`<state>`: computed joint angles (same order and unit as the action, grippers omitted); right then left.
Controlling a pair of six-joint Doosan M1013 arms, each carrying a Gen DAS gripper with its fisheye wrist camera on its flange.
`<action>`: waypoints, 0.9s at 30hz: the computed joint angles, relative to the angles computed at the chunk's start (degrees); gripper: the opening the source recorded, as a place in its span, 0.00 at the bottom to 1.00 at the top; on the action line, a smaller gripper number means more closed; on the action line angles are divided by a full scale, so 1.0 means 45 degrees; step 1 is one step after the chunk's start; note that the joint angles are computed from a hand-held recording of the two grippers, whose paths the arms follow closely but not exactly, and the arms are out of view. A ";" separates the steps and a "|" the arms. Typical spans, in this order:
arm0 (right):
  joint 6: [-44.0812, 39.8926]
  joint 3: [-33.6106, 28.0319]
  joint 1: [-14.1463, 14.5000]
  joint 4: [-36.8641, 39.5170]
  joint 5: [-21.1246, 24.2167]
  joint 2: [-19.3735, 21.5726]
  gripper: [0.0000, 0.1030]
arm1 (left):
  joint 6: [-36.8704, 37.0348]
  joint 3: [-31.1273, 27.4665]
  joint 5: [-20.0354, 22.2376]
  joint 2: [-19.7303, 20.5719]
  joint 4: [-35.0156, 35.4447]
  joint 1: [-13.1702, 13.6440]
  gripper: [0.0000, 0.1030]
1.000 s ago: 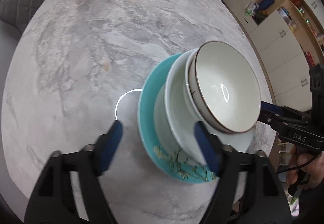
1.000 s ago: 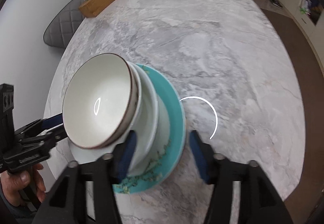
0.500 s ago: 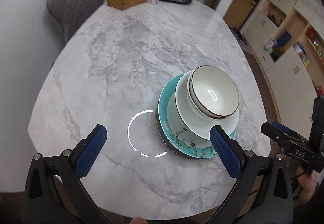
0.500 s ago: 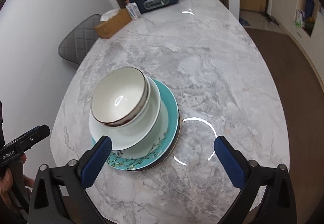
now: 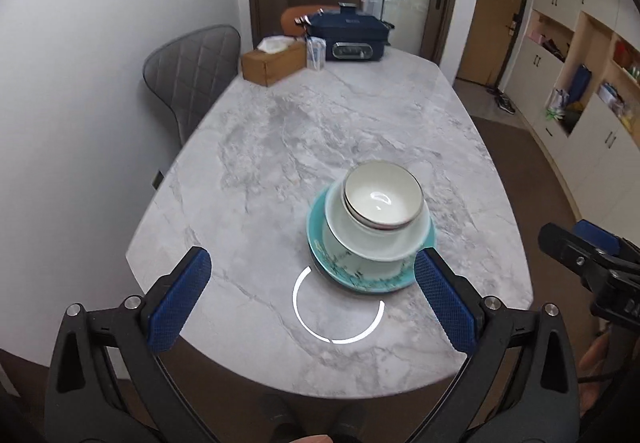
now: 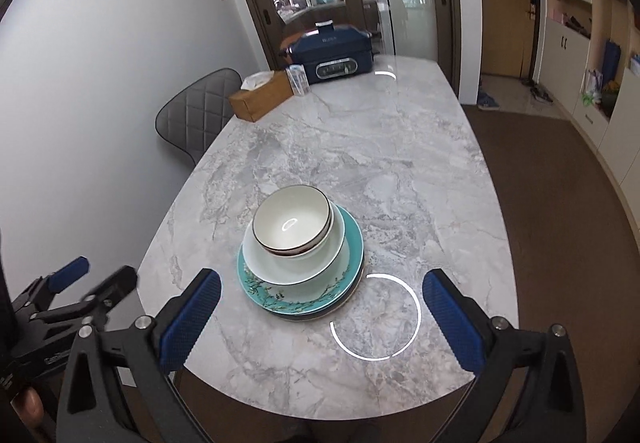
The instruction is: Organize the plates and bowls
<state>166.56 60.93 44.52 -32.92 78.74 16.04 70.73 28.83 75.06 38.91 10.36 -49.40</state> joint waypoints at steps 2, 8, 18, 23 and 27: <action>0.0097 -0.0544 0.0238 -0.0163 0.0577 0.0217 1.00 | 0.0417 0.0098 0.0205 -0.0154 -0.0734 0.0115 1.00; 0.0298 -0.1838 0.0930 -0.0960 0.1793 0.0861 1.00 | 0.0857 0.0439 0.0275 -0.0585 -0.1442 0.0428 1.00; 0.0350 -0.3513 0.1400 -0.1229 0.3162 0.1708 1.00 | 0.1047 0.1026 0.1086 -0.1112 -0.1397 0.0444 1.00; 0.0332 -0.4206 0.1533 -0.1459 0.4116 0.2002 1.00 | 0.1089 0.1488 0.0581 -0.1570 -0.1214 0.0348 1.00; 0.0225 -0.4354 0.1540 -0.1427 0.4350 0.2026 1.00 | 0.1008 0.1579 0.0229 -0.1775 -0.0840 0.0237 1.00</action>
